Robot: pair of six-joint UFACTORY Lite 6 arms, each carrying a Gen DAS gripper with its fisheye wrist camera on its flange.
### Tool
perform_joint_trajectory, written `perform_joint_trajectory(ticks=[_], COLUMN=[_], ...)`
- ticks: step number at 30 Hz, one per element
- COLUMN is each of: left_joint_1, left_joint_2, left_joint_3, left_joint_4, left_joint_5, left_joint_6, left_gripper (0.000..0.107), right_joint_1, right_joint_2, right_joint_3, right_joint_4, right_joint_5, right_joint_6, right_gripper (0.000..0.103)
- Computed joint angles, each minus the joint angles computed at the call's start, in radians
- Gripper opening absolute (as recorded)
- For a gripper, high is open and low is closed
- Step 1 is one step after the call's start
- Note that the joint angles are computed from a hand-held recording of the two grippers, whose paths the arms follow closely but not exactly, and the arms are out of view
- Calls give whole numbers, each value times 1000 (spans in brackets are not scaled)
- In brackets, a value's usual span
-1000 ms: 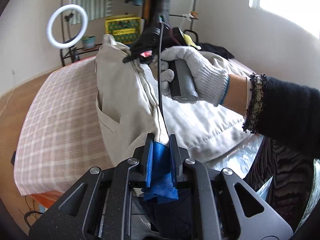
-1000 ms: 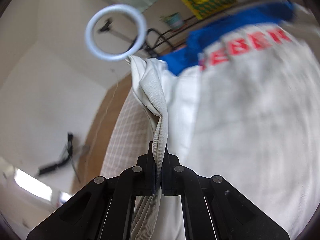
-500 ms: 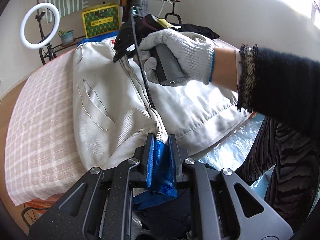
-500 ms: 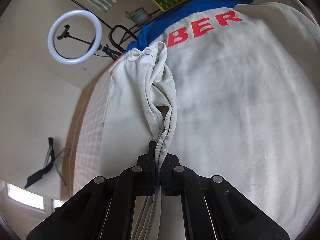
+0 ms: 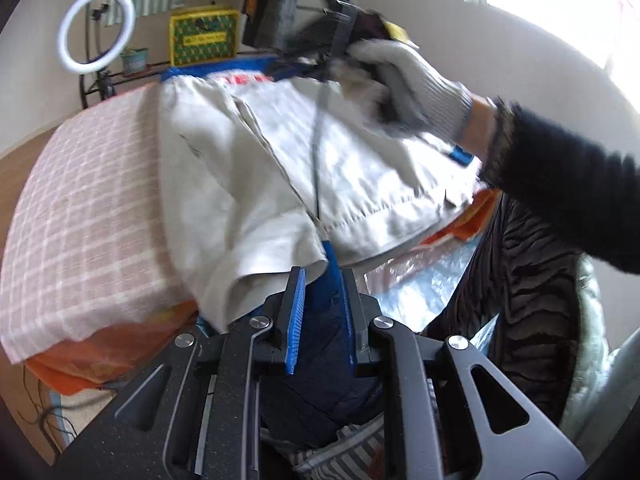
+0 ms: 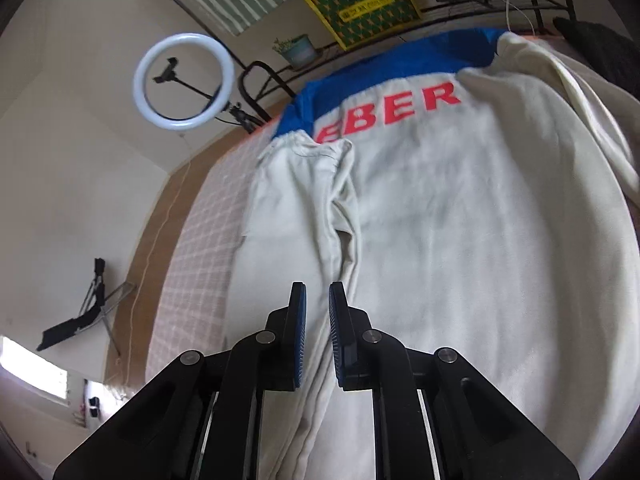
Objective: Fold large clothes
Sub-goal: 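Release the jacket with both tools and pull them back, then grasp the blue sleeve cuff with the right tool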
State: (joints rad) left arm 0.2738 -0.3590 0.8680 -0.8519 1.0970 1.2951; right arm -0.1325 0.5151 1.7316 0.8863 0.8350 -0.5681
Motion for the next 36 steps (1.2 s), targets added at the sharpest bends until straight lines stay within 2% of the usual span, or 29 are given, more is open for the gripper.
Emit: perform_joint_trajectory(ticks=[3, 7, 9, 14, 17, 20, 23, 27, 32, 34, 36], left_joint_1=[88, 94, 51, -91, -186, -217, -195, -199, -269, -297, -340], left_joint_2=[38, 199, 294, 423, 439, 432, 372, 279, 307, 330, 371], left_joint_3=[67, 195, 251, 233, 166, 152, 156, 148, 249, 293, 352], left_joint_4=[-26, -65, -52, 16, 133, 177, 90, -20, -65, -77, -73], left_joint_5=[44, 23, -19, -179, -318, -352, -326, -352, -372, -360, -356], left_joint_6=[10, -46, -107, -189, -234, -258, -217, -178, -227, -265, -306], left_gripper=[15, 15, 15, 15, 15, 15, 15, 15, 15, 25, 30], right_joint_1=[21, 98, 148, 250, 244, 235, 183, 73, -165, -257, -367], right_joint_2=[-179, -376, -420, -429, -410, -444, -531, -696, -797, -817, -805], right_joint_3=[-197, -515, -623, -730, -726, -724, -755, -816, -847, -855, -843], right_joint_4=[-8, 10, 4, -154, -165, -174, -157, -132, -55, -59, -47], right_joint_5=[22, 18, 6, -106, -100, -90, -53, -31, 47, 32, 44], right_joint_6=[-91, -218, -255, -149, -139, -135, -175, -245, -379, -409, -444], right_gripper=[12, 12, 12, 12, 12, 12, 12, 42, 43, 45, 48])
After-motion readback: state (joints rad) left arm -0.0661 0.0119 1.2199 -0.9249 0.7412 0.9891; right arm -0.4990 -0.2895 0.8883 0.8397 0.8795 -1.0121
